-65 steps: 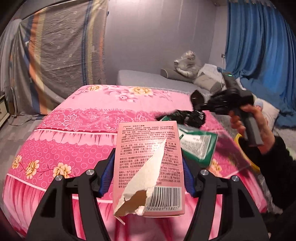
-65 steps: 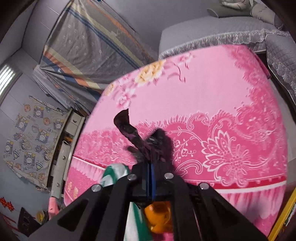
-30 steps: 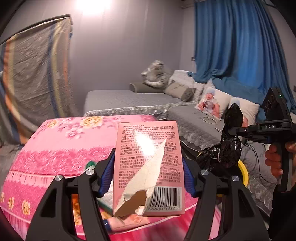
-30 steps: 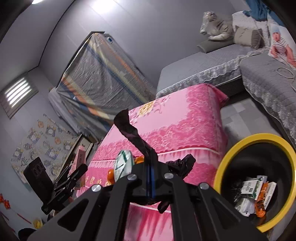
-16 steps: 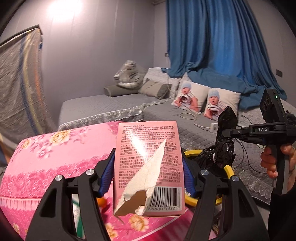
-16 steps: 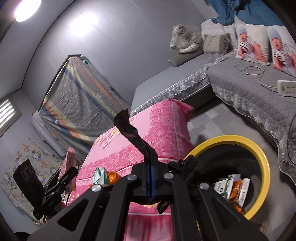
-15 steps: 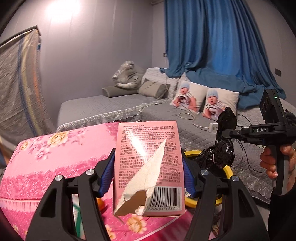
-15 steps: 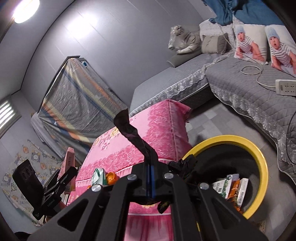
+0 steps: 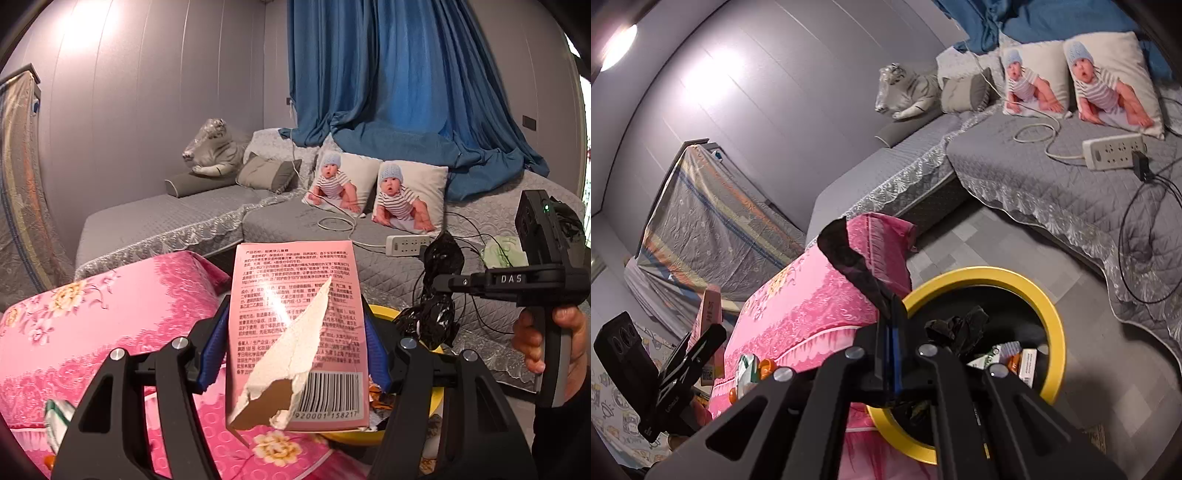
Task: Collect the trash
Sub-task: 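Carry the black bag and pink box over the yellow bin and open both tools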
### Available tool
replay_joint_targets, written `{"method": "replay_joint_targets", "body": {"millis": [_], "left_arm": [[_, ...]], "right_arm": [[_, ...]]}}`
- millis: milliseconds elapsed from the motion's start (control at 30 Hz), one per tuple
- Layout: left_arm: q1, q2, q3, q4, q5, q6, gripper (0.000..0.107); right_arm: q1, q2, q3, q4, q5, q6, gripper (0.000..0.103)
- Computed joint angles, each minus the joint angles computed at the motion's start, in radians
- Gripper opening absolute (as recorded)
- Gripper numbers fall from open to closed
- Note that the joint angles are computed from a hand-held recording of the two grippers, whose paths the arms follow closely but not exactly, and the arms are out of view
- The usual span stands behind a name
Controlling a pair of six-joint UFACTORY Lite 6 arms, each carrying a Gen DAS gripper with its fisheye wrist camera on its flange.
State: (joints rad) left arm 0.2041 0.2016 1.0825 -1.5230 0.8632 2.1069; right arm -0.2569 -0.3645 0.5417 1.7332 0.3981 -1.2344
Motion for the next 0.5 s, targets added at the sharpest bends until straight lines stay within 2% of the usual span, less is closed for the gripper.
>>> {"method": "replay_joint_targets", "body": {"millis": [300, 500], "left_arm": [[-0.107, 0.068, 0.015, -0.059, -0.08, 0.041, 0.06], [-0.187, 0.186, 0.091, -0.066, -0.136, 0.011, 0.06]], "right_arm": [[-0.036, 0.061, -0.045, 0.161, -0.003, -0.177, 0.001], [-0.059, 0.145, -0.051, 0.265, 0.028, -0.294, 0.001]]}}
